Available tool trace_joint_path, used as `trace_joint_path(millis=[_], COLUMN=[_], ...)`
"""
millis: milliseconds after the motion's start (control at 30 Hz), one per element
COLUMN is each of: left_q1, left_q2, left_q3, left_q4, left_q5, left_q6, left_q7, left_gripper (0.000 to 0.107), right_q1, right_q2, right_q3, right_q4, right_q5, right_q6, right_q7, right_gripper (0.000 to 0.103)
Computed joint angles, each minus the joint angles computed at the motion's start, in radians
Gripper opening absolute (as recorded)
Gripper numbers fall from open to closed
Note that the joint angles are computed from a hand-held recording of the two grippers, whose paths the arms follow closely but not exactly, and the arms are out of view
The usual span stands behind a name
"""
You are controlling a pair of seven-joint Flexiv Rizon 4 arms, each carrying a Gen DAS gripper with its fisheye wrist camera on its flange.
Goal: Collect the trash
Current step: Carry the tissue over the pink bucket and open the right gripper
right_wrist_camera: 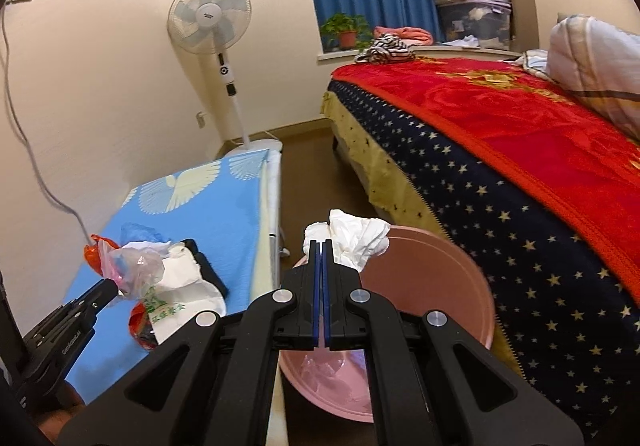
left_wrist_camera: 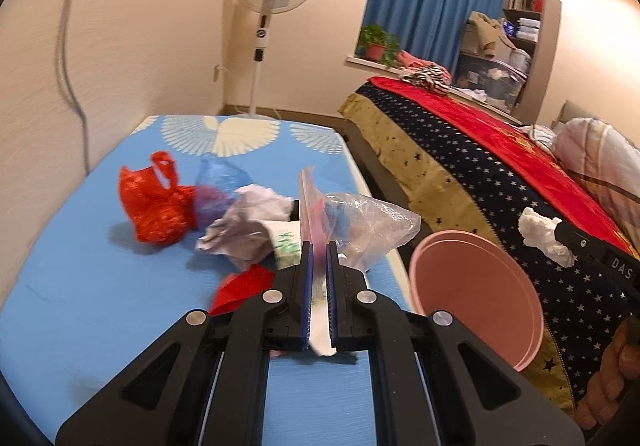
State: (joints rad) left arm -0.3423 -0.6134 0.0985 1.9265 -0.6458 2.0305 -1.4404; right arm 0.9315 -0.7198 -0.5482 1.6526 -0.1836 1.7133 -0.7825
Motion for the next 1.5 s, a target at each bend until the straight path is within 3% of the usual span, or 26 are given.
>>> trace_joint_path(millis=[700,1067,1500], left_q1=[0.063,0.103,0.129], left_q2=[-0.051,-0.086,-0.108], left_q3=[-0.092,-0.139,-0.157], left_q4=[-0.108,-0.173,-0.209], left_q5=[0.206,0.312,0.362], left_q6=[-0.034,-0.095,-0.155], left_q7=[-0.037,-0.045,-0.072], left_gripper=[0.006,0.006,0.006], right_q1=[0.080,0.125,0.119], right_q2=[-0.024,-0.053,-0.067], right_q3=[-0.151,-0.238,-0.242], right_q4=[0.041,0.052,0.042], right_q5=[0.017,0.025,0.007], right_q6=[-0.030,-0.042,-0.058], right_q7=[0.054,0.101,0.133], right_gripper=[0.001,0.001,0.001])
